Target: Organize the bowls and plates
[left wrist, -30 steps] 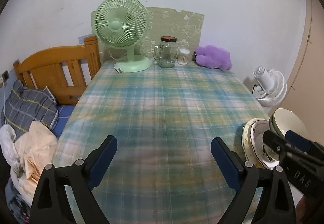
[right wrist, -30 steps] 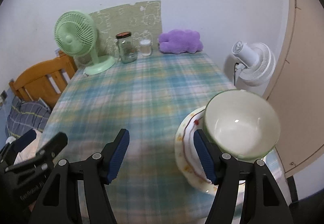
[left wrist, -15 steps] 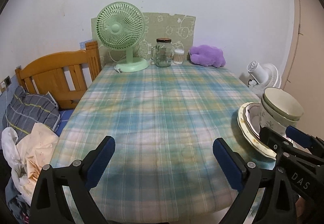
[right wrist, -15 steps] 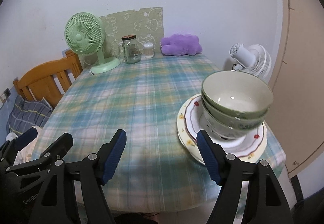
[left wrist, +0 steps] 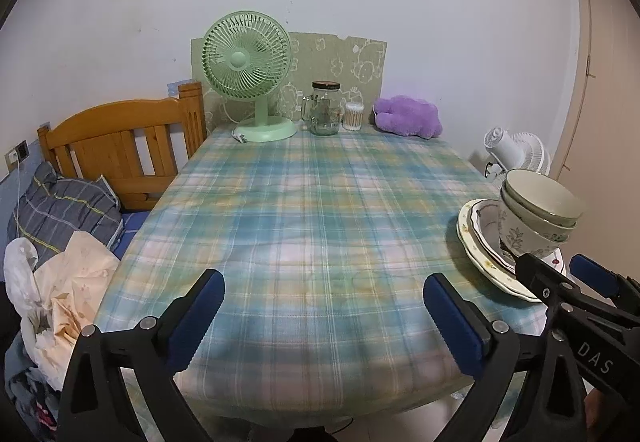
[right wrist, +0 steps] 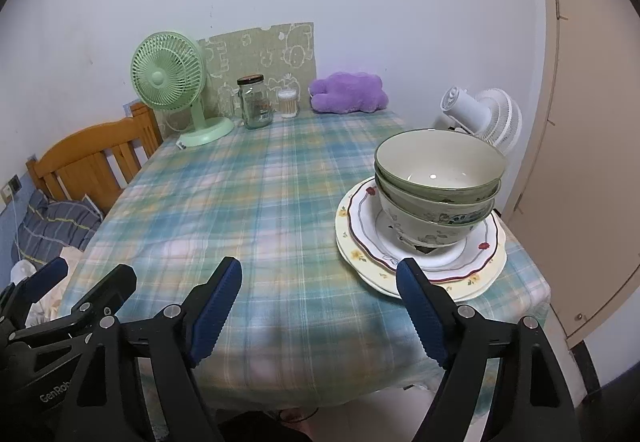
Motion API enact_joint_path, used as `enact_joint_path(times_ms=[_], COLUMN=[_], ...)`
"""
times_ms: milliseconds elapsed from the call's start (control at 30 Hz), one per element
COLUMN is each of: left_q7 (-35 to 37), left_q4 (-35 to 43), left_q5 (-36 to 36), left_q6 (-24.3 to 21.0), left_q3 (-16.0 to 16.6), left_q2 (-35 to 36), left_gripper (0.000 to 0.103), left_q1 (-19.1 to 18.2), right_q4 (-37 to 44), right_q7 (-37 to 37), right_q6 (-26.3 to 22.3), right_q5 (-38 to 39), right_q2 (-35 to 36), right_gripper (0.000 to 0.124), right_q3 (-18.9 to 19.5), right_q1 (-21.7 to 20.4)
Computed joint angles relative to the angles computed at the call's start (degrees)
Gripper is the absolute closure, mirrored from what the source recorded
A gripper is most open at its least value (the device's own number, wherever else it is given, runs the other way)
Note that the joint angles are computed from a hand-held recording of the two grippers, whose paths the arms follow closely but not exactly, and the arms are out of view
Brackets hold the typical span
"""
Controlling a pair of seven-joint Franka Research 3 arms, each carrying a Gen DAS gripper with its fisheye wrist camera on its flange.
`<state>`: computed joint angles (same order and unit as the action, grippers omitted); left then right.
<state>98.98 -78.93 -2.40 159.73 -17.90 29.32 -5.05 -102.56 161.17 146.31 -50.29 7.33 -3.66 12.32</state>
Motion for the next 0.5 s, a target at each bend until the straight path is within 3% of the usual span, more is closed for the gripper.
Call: enact_joint_path(times_ms=[267,500], left_q7=[-0.8,-0.5], left_q4=[-1.8,-2.4], left_q5=[-0.4,-0.5], left_q6=[1.9,0.7], left_q3=[-0.2,-0.4], left_q2=[-1.4,-2.2], left_gripper=[0.0,0.0], left_q1=[0.5,0.8], right_q4=[-0.6,-0.7], right_q7=[0.3,-0.4], right_q6=[-0.1,-0.2], right_q5=[-2.1,-1.7], right_q2=[-1.1,-1.4], right_gripper=[0.042,0.041], right_q3=[0.4,0.8], right_q1=[-0.1,-0.3])
